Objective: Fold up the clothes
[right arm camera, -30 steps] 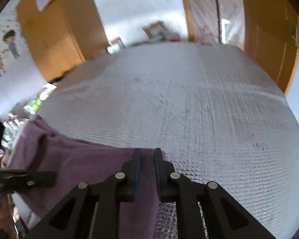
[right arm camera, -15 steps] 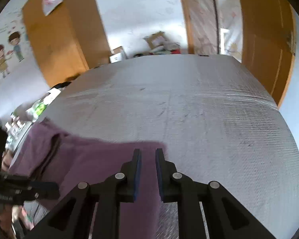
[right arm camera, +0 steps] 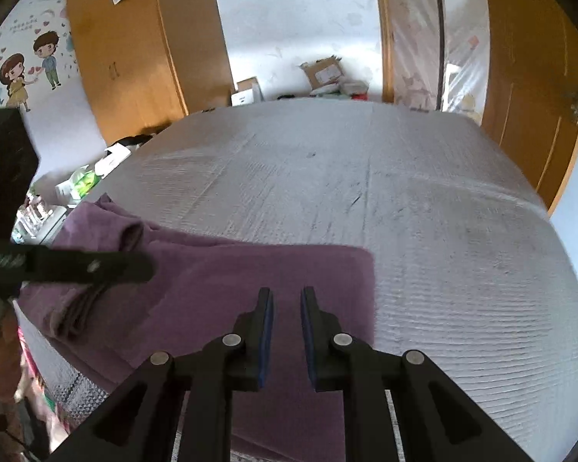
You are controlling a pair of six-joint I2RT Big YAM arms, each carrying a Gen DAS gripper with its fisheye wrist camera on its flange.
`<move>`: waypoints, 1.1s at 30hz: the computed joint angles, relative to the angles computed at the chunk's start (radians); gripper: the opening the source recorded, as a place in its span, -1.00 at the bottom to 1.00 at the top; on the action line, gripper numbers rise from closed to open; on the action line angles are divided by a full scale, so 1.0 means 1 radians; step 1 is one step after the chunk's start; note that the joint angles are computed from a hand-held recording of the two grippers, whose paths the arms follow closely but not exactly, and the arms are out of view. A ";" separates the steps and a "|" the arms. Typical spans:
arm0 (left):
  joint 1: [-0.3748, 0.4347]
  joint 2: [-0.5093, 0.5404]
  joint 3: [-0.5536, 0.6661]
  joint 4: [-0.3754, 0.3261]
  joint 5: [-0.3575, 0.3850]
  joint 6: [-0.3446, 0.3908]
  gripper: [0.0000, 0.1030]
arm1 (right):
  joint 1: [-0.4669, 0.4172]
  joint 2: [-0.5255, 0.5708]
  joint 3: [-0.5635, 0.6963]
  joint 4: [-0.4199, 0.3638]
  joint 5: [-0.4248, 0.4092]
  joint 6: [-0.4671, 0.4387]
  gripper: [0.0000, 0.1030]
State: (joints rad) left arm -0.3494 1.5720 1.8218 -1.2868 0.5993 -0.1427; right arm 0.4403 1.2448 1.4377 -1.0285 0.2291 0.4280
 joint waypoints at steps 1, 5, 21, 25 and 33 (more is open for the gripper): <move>-0.002 0.005 -0.002 0.002 -0.013 -0.003 -0.50 | -0.001 0.005 -0.002 0.000 -0.007 0.003 -0.70; -0.002 0.036 -0.007 -0.014 -0.036 0.001 -0.50 | -0.011 0.004 -0.033 0.005 -0.020 0.002 -0.70; 0.015 0.030 0.000 -0.062 0.034 -0.009 -0.50 | 0.062 -0.003 -0.027 0.015 -0.037 0.012 -0.70; 0.027 0.033 0.006 -0.079 0.055 0.026 -0.50 | 0.074 0.017 -0.028 -0.006 -0.022 0.033 -0.70; 0.091 -0.012 0.000 -0.085 0.113 0.040 -0.50 | 0.117 0.052 0.042 -0.014 -0.005 0.025 -0.70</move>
